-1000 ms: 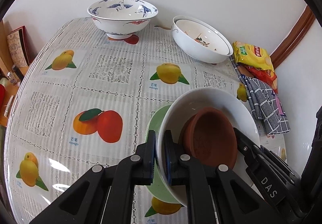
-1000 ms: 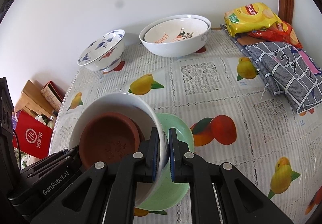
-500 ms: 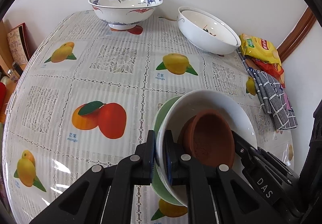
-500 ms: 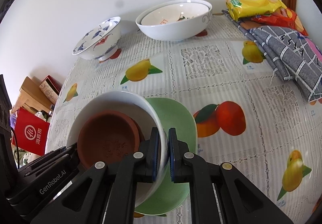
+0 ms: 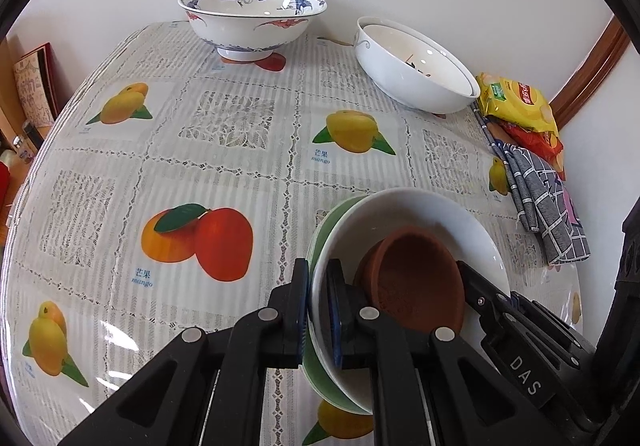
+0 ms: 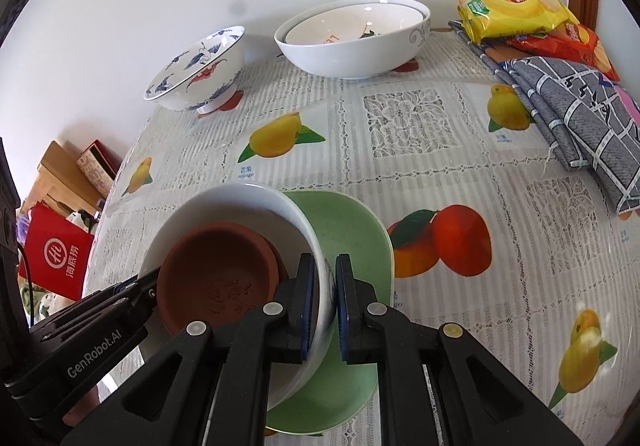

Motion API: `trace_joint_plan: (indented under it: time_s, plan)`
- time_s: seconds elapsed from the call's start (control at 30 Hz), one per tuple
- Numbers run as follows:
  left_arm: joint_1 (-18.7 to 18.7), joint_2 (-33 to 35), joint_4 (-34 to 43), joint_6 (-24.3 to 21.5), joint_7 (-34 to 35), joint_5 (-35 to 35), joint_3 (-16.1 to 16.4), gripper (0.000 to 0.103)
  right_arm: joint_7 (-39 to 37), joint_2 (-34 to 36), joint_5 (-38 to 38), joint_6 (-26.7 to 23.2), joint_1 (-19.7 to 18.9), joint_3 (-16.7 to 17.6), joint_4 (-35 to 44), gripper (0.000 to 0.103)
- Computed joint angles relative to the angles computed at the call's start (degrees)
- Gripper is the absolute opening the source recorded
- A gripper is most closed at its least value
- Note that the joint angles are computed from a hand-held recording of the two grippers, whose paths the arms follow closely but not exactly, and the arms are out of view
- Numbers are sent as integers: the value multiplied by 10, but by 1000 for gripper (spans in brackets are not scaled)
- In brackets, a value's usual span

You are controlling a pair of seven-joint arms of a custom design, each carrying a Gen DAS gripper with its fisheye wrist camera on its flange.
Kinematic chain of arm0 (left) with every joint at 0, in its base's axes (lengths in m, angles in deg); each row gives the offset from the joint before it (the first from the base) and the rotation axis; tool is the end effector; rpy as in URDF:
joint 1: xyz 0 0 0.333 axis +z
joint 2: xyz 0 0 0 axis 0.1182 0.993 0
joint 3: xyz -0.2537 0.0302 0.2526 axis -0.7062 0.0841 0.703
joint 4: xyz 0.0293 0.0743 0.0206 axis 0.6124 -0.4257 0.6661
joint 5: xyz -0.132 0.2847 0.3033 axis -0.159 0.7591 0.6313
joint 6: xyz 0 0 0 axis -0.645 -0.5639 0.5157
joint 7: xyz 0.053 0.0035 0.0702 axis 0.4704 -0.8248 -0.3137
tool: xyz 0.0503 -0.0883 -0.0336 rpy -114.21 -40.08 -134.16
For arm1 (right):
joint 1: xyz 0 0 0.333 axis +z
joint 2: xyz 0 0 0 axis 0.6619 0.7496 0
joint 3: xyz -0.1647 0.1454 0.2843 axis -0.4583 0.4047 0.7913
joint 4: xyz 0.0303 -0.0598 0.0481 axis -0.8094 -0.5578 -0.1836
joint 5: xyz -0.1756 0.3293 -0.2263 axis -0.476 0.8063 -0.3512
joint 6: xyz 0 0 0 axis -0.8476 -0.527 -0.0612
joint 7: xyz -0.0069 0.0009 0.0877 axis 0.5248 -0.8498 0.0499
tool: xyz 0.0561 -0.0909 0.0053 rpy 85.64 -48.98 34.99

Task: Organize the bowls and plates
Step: 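Lower the white bowl onto the green plate and open both grippers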

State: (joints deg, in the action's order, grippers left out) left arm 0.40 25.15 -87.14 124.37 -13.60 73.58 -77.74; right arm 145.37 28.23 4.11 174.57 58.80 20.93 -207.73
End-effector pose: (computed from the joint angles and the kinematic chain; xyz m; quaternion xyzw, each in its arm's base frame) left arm 0.4839 -0.1291 0.5189 -0.7505 0.6022 -0.2486 0.1107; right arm 0.5224 0.1914 0.4894 -0.6805 0.6729 -0.0856 0.2771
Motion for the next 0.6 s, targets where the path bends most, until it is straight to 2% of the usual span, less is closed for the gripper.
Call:
trace_joint_plan:
  time_s: [0.13,0.27,0.4,0.47,0.6]
  plan:
    - [-1,-1,-1,-3,1,-1,1,10,-16,0,19,-9,3,-6,3,11]
    - [2,-12,-7,-8,-2,1,-1,15,-12,-9,8,-11,-2,-2,0,12]
    - [6,-28,-13,-12,-11,13,-4,16,-2,-26,-10,-12,-6,0,-7,13]
    - [9,-39,-15,-19,-18,24,-9,22,-9,-35,-6,-13,-3,-3,-12,16]
    - [14,-70,-27,-28,-36,41,-14,24,-14,-56,-10,-25,-3,-3,-24,23]
